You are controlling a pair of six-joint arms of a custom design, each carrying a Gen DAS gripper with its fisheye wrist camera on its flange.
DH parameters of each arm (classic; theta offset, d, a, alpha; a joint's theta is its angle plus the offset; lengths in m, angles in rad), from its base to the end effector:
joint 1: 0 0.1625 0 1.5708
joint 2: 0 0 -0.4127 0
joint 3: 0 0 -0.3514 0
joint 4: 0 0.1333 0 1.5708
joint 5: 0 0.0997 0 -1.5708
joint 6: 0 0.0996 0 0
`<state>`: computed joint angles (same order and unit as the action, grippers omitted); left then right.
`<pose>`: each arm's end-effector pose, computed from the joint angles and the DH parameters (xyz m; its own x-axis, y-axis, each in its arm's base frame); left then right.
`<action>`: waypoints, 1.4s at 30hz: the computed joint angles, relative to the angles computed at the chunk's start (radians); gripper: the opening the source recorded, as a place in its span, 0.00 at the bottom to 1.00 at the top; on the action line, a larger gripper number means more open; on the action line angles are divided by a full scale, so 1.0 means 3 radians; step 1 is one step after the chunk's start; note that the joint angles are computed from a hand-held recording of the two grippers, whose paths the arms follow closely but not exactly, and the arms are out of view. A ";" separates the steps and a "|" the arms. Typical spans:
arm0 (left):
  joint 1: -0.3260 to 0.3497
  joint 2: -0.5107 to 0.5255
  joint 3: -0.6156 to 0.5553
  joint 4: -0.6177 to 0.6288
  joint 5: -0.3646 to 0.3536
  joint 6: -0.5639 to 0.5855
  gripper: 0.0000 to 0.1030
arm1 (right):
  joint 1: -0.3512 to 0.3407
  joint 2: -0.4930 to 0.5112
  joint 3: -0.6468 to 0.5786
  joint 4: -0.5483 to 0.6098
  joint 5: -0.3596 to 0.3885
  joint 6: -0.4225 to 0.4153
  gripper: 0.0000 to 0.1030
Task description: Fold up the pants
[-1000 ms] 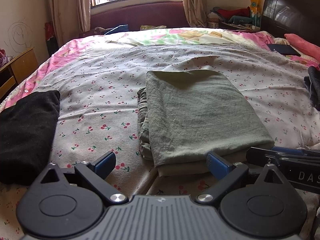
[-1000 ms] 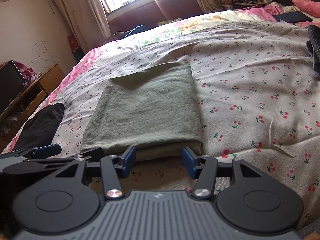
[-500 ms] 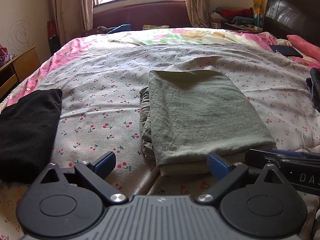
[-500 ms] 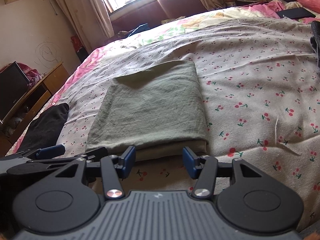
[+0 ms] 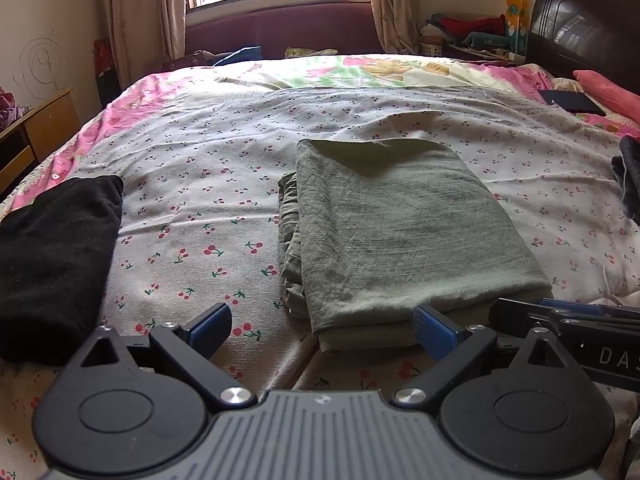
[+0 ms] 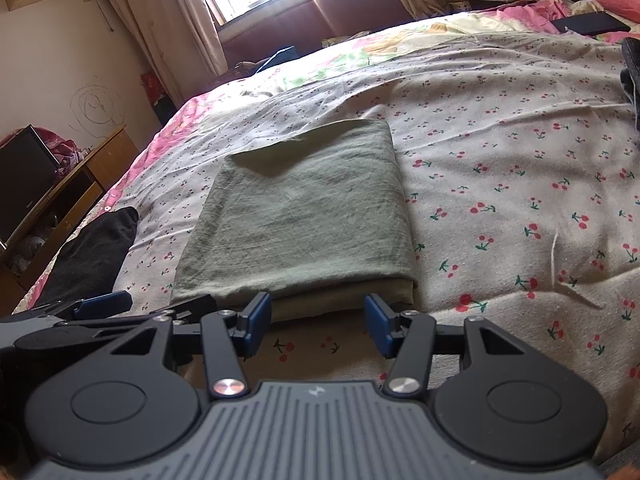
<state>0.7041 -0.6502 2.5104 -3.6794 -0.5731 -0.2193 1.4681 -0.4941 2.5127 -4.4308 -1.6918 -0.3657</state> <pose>-0.1173 -0.3843 0.0477 -0.6570 0.1364 -0.7414 0.6105 0.6733 -0.4171 0.0846 -0.3619 0.0499 -0.9380 -0.0584 0.3417 -0.2860 0.6875 -0.6675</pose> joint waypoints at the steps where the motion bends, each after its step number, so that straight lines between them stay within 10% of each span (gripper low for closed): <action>1: 0.0000 0.0000 0.0000 0.0000 0.0000 0.0000 1.00 | 0.0000 0.0003 -0.0001 -0.0003 0.0002 -0.0003 0.52; 42: 0.0012 -0.0029 -0.0018 0.0126 0.0003 -0.0095 1.00 | -0.0020 0.0001 0.0001 0.0020 0.0028 -0.0027 0.52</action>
<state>0.7076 -0.6588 2.5051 -3.6417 -0.5721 -0.2477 1.4620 -0.4937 2.5131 -4.4247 -1.6834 -0.3739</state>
